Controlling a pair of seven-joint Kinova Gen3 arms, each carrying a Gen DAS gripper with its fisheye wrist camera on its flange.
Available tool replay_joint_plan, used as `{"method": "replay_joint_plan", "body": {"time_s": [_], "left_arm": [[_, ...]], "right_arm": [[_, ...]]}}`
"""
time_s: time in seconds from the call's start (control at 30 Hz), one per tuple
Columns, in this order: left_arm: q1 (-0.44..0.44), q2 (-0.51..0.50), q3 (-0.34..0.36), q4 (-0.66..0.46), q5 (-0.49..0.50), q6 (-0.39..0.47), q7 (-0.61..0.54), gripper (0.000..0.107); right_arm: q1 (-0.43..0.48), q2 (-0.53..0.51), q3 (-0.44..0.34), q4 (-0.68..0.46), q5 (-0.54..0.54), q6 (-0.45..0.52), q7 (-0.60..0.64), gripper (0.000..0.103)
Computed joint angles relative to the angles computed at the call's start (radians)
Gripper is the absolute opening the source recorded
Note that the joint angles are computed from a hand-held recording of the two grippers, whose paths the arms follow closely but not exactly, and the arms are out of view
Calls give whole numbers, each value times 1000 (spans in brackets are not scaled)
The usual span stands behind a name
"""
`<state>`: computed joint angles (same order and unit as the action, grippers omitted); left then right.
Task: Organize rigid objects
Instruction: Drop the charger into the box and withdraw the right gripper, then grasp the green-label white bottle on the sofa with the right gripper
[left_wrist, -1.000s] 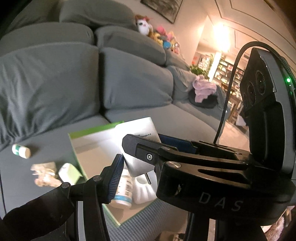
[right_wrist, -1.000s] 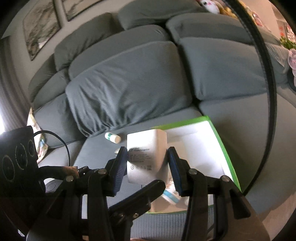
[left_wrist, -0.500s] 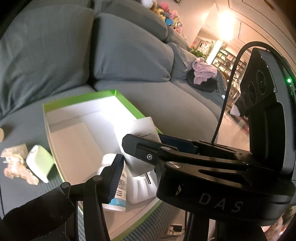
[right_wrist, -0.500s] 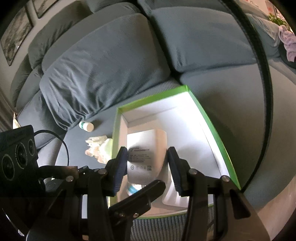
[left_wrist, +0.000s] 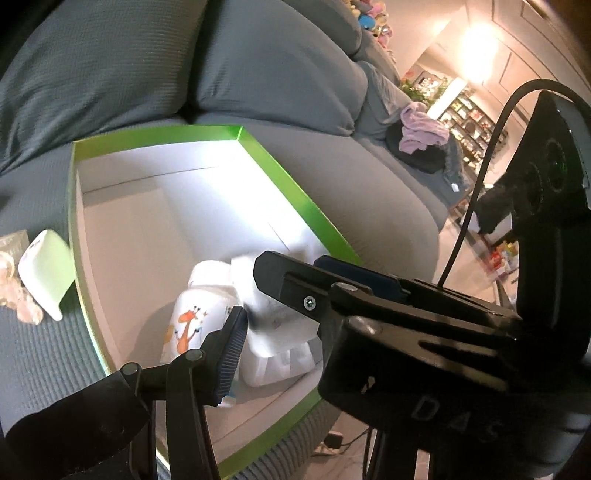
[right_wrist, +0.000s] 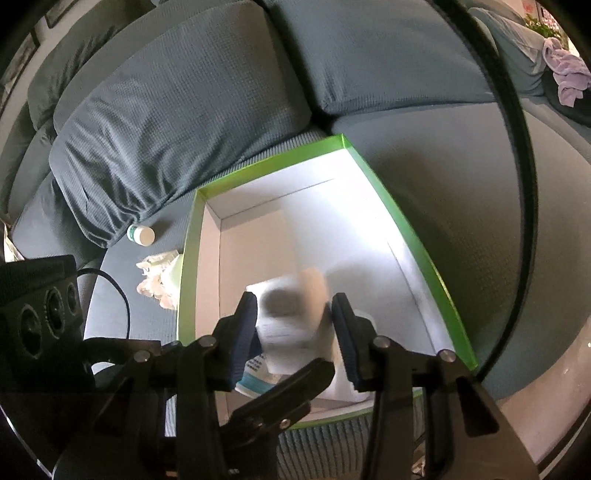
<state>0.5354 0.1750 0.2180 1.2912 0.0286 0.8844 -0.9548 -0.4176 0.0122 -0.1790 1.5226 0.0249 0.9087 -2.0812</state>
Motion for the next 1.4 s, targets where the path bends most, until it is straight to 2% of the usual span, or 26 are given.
{"method": "replay_joint_plan", "body": {"time_s": [0.1, 0.17, 0.33, 0.4, 0.5, 0.7, 1.03, 1.2, 1.4], "left_arm": [[5, -28, -1, 4, -17, 4, 5, 52], [20, -50, -3, 0, -72, 19, 38, 52], [18, -128, 6, 20, -173, 59, 106, 52], [10, -160, 19, 35, -225, 87, 145, 61], [-10, -206, 43, 66, -296, 131, 207, 64], [-103, -312, 72, 157, -318, 179, 240, 65], [-275, -469, 8, 356, -231, 204, 166, 65], [-338, -521, -62, 478, -153, 149, 94, 65], [-400, -543, -154, 579, -40, 87, -11, 65]], "right_arm": [[-7, -11, -7, -6, 25, 8, -32, 43], [-21, -19, -20, -20, 73, 24, -74, 44], [-45, -54, -52, -36, 119, 26, -117, 51], [-60, -53, -69, -51, 150, 38, -137, 54], [-83, -55, -86, -66, 166, 42, -159, 58], [-140, -15, -111, -116, 201, 73, -197, 59], [-312, 110, -104, -261, 317, 202, -248, 59], [-405, 220, -63, -373, 359, 302, -244, 59], [-460, 351, -11, -515, 304, 372, -177, 59]]}}
